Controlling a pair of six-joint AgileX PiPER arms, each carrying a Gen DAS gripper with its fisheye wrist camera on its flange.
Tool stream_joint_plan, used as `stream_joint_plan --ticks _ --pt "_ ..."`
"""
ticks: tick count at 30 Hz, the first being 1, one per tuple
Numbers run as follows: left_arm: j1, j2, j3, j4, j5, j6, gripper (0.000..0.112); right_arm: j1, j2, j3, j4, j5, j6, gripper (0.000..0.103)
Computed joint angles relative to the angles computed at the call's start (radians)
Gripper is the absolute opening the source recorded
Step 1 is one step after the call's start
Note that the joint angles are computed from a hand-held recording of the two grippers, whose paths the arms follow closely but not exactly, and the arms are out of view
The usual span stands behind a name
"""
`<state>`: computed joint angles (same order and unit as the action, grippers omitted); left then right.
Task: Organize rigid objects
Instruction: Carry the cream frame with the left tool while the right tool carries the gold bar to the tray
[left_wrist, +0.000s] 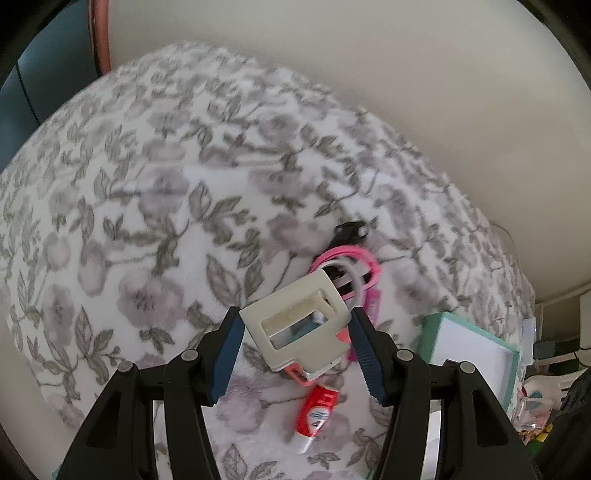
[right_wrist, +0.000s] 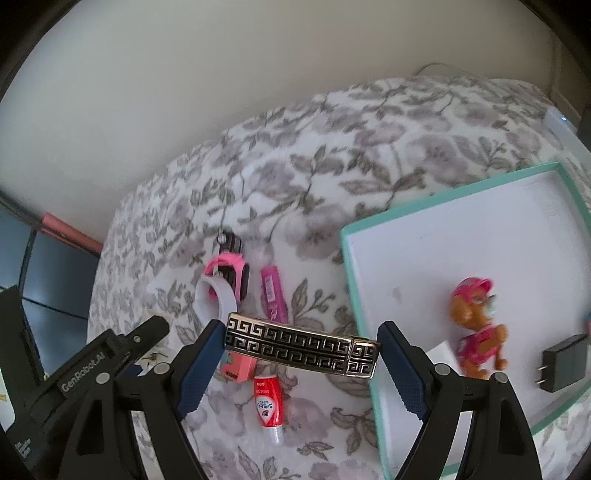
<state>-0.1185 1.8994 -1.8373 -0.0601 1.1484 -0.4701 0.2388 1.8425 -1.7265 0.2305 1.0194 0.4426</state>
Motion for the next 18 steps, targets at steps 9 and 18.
stream_joint_plan --ticks 9,18 --pt "-0.146 0.014 -0.109 0.092 0.026 -0.028 0.060 -0.115 -0.085 0.048 -0.037 0.015 0.003 0.086" --pt "-0.266 0.079 -0.210 0.112 0.048 -0.026 0.060 -0.269 -0.131 0.124 -0.012 0.014 -0.029 0.086"
